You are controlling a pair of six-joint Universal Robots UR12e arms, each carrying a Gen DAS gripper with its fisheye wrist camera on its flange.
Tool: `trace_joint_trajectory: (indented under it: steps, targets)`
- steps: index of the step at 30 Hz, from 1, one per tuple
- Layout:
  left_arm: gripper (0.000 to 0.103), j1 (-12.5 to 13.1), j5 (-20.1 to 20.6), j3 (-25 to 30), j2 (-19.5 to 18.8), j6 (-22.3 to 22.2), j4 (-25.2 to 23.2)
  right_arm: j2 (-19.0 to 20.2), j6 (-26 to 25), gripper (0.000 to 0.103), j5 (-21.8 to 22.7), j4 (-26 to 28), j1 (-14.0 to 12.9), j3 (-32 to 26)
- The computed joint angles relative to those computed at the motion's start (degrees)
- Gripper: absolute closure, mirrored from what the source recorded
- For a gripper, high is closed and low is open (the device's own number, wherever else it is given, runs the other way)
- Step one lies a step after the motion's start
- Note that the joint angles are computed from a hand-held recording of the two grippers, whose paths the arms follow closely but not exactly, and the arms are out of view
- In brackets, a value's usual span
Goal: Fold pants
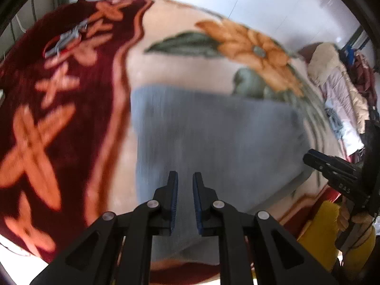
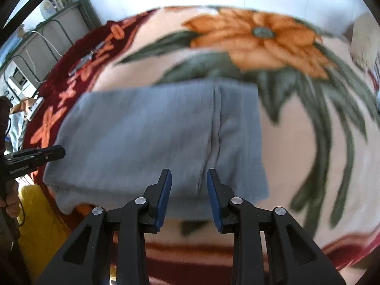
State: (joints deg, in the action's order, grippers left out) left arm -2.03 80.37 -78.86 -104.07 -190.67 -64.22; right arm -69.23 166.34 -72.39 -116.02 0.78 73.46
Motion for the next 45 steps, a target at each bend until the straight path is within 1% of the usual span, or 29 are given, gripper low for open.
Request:
trace_joint_trajectory:
  steps: [1, 2, 6, 9, 11, 14, 15, 16, 18, 19, 20, 24, 27, 30, 35, 39, 41, 43, 45]
  targets:
    - [0.091, -0.1, 0.7, -0.1, -0.1, -0.7, -1.6, 0.2, 0.7, 0.072, -0.4, 0.6, 0.0, 0.4]
    - [0.091, 0.0, 0.4, -0.5, -0.3, -1.3, -2.5, 0.3, 0.9, 0.072, -0.4, 0.7, 0.0, 0.7]
    - [0.091, 0.2, -0.3, -1.2, 0.0, -3.8, -1.8, 0.4, 1.9, 0.072, 0.2, 0.7, -0.3, 1.4]
    - [0.091, 0.1, 0.3, -0.9, 0.5, -5.8, -2.8, 0.0, 2.2, 0.072, -0.1, 1.7, -0.3, 0.9]
    - [0.087, 0.0, 1.4, -1.1, 1.1, -6.5, -3.0, -0.5, 2.5, 0.072, -0.1, 1.5, -0.3, 1.2]
    - [0.077, 0.1, 2.8, -2.0, 2.2, -7.9, -2.3, -1.4, 3.3, 0.072, 0.5, 0.6, -0.4, 2.2]
    - [0.071, -0.1, 4.1, -2.0, 2.4, -8.5, -2.2, -1.5, 3.6, 0.072, 0.5, 0.4, -0.3, 2.2]
    - [0.06, -0.2, 5.4, -2.0, 2.5, -8.7, -2.1, -1.6, 4.1, 0.072, 0.0, 0.2, -0.2, 2.5]
    - [0.049, -0.4, 9.0, -2.2, 2.7, -8.9, -1.8, -1.4, 4.7, 0.072, -1.4, 0.7, 0.0, 2.4]
    - [0.049, -0.3, 9.5, -2.4, 2.8, -9.2, -2.0, -1.1, 4.9, 0.071, -2.6, 1.2, 0.2, 2.3]
    - [0.049, 0.0, 9.1, -2.5, 2.8, -9.8, -2.3, -0.9, 4.6, 0.071, -3.0, 1.6, 0.3, 2.2]
    - [0.049, 1.6, 4.2, -4.4, 3.5, -12.8, -1.4, -0.6, 4.7, 0.071, -3.8, 1.0, 0.4, 2.8]
    - [0.048, 2.3, 1.3, -5.7, 3.9, -14.1, -0.3, -0.6, 4.8, 0.071, -4.9, 1.9, 0.7, 2.1]
    - [0.046, 2.4, 0.3, -6.2, 3.9, -15.1, 0.1, -1.1, 5.7, 0.071, -4.6, 1.7, 0.7, 2.2]
    - [0.042, 2.3, 0.1, -7.1, 4.2, -15.5, 1.7, -2.7, 6.6, 0.07, -4.5, 0.1, 0.7, 3.8]
    - [0.04, 2.5, -0.7, -7.8, 4.4, -16.8, 3.1, -3.6, 6.6, 0.065, -5.1, -1.1, 1.0, 4.6]
    - [0.04, 2.6, -0.9, -8.0, 4.5, -17.3, 3.6, -4.1, 6.5, 0.065, -5.2, -1.6, 1.1, 5.0]
    - [0.04, 2.7, -1.2, -8.2, 4.5, -17.9, 4.0, -4.4, 6.4, 0.065, -4.7, -1.9, 1.0, 5.3]
    - [0.04, 2.9, -2.4, -8.6, 4.7, -18.5, 5.0, -4.9, 6.2, 0.065, -3.7, -2.3, 0.9, 5.8]
